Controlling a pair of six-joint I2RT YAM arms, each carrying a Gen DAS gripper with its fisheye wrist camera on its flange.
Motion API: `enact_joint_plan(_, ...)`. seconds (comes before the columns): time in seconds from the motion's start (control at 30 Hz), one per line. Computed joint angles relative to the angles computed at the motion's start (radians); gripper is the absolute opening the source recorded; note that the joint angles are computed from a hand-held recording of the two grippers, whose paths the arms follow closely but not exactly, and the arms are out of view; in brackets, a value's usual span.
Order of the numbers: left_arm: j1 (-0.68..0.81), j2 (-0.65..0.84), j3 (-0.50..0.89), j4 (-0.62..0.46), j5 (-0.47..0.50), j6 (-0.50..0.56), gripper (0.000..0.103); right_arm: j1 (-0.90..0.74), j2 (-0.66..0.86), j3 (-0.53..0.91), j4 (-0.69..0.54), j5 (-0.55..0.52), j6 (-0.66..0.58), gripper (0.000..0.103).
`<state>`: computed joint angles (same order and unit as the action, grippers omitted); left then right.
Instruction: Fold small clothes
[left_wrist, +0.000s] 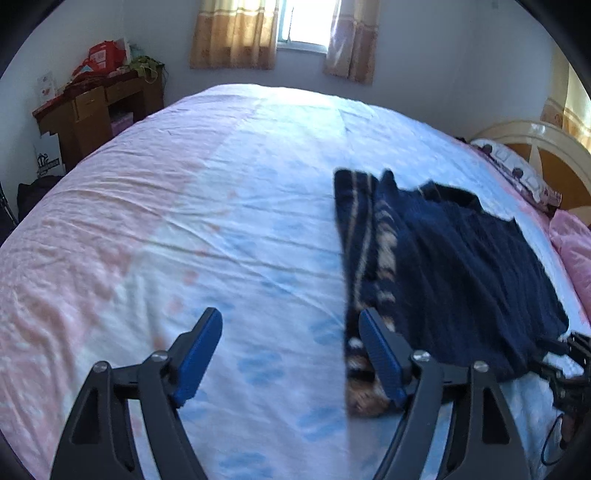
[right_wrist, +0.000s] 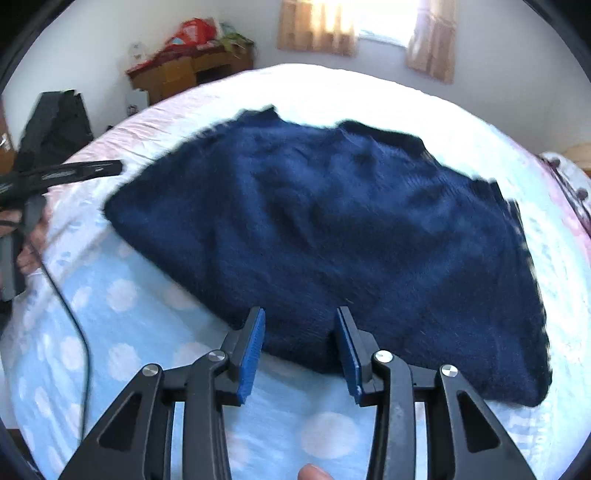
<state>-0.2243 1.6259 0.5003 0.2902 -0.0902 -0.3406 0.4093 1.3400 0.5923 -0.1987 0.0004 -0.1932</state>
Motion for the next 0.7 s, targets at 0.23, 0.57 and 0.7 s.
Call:
enact_joint_plan(0.23,0.061,-0.007,0.0,0.006,0.046,0.073,0.079,0.25,0.126,0.013,0.162,0.252,-0.015,0.04)
enact_joint_plan(0.57,0.137,0.012,0.022,0.041,0.153,0.12,0.079,0.534,0.29,0.111,0.301,0.455,-0.083,0.04)
enact_joint_plan(0.7,0.166,-0.017,0.014,0.031,0.167,0.169,0.079,0.574,0.377,0.17,0.323,0.475,-0.107,0.04)
